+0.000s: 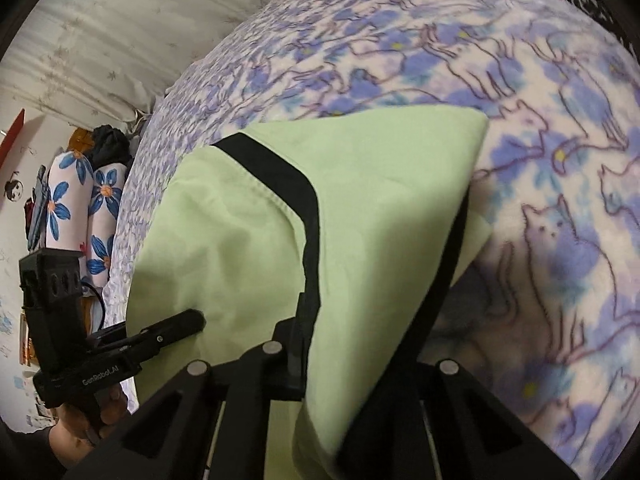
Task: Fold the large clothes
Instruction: 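Press the folded bundle flat with both grippers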
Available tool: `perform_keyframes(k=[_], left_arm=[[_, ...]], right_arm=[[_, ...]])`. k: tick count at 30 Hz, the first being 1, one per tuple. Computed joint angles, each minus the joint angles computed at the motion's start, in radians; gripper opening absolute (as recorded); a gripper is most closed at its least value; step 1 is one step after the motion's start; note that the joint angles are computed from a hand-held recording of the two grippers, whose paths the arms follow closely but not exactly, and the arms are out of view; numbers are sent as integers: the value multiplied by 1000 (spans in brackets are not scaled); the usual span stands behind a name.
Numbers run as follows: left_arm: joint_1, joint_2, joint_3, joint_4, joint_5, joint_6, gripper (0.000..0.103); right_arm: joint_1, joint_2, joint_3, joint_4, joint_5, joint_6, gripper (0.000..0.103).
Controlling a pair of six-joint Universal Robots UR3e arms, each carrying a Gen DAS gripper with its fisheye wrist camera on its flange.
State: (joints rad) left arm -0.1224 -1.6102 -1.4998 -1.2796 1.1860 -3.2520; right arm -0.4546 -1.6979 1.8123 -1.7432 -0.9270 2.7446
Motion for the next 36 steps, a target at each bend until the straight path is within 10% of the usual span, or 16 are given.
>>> perform_keyframes(k=[17,31,36], left_arm=[[331,349,87,-540,-36,342,27],[1183,498,393,-1267,-85,1078,28],[1401,437,458,-1319,-90,1249,28]], right_arm=[[262,-194,-64,83,-18,323,10],[736,123,-361,-190,-105,692,10],[875,329,-556,-288,-130,795,10]])
